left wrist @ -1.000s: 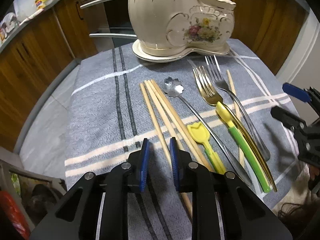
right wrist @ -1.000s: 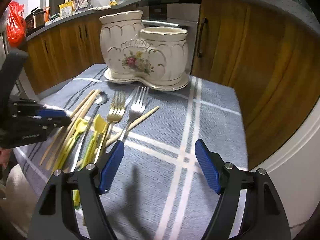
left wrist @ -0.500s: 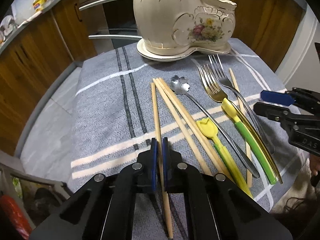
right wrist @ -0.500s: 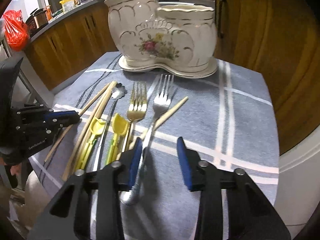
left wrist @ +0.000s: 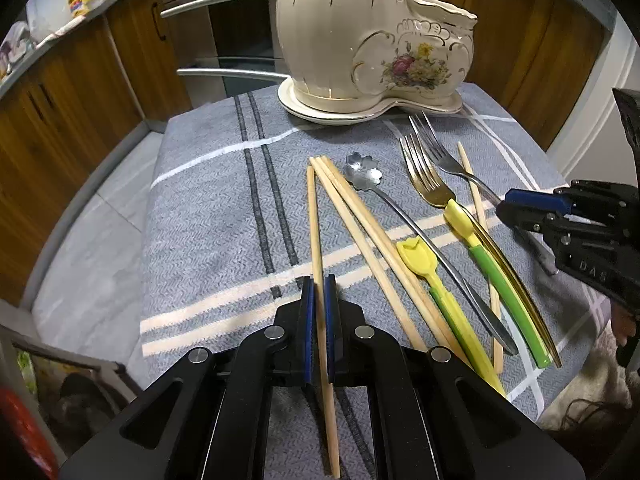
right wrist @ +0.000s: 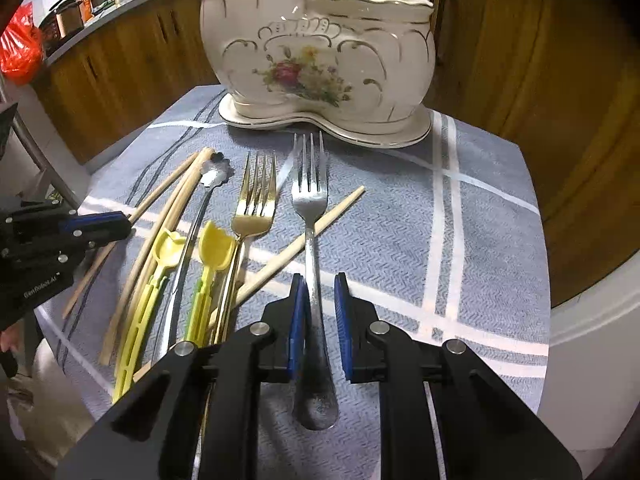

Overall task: Organize utensils
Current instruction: 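Grasp the silver fork with the right gripper while the left lifts the chopstick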

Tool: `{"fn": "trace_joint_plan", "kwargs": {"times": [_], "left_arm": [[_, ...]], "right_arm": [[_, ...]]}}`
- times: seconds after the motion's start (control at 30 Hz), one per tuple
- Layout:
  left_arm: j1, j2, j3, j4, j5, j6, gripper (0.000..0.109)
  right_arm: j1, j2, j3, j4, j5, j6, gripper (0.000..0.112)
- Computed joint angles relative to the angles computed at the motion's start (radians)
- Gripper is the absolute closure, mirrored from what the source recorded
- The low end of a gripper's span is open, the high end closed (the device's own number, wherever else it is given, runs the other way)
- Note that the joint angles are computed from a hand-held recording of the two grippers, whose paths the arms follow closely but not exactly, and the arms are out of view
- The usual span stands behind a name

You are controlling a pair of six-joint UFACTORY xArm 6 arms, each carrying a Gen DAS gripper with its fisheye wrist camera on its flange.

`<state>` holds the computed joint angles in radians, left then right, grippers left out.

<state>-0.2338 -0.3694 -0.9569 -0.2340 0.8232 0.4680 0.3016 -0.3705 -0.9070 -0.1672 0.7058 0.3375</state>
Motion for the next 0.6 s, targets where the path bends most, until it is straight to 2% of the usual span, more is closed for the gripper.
{"fn": "trace_joint_plan", "kwargs": {"times": [0.13,0.23,0.4,0.6], "left_arm": [[0.000,0.011,-0.010,0.000,0.003,-0.003,0.103],[0.002,0.017,-0.017,-0.003,0.005,0.003,0.103],[0.009,0.016,-0.013,-0.027,-0.001,0.018,0.103],[0.018,0.004,-0.009,-0.042,-0.016,0.019,0.104]], "right_arm": [[0.010,0.040,-0.037,-0.030,0.005,-0.042,0.095],[-0.006,0.052,-0.044,0.053,-0.013,-0.086,0.107],[-0.006,0.046,-0.033,0.063,-0.036,-0.096,0.107],[-0.017,-0.026,0.016,0.062,-0.074,-0.083,0.107]]}}
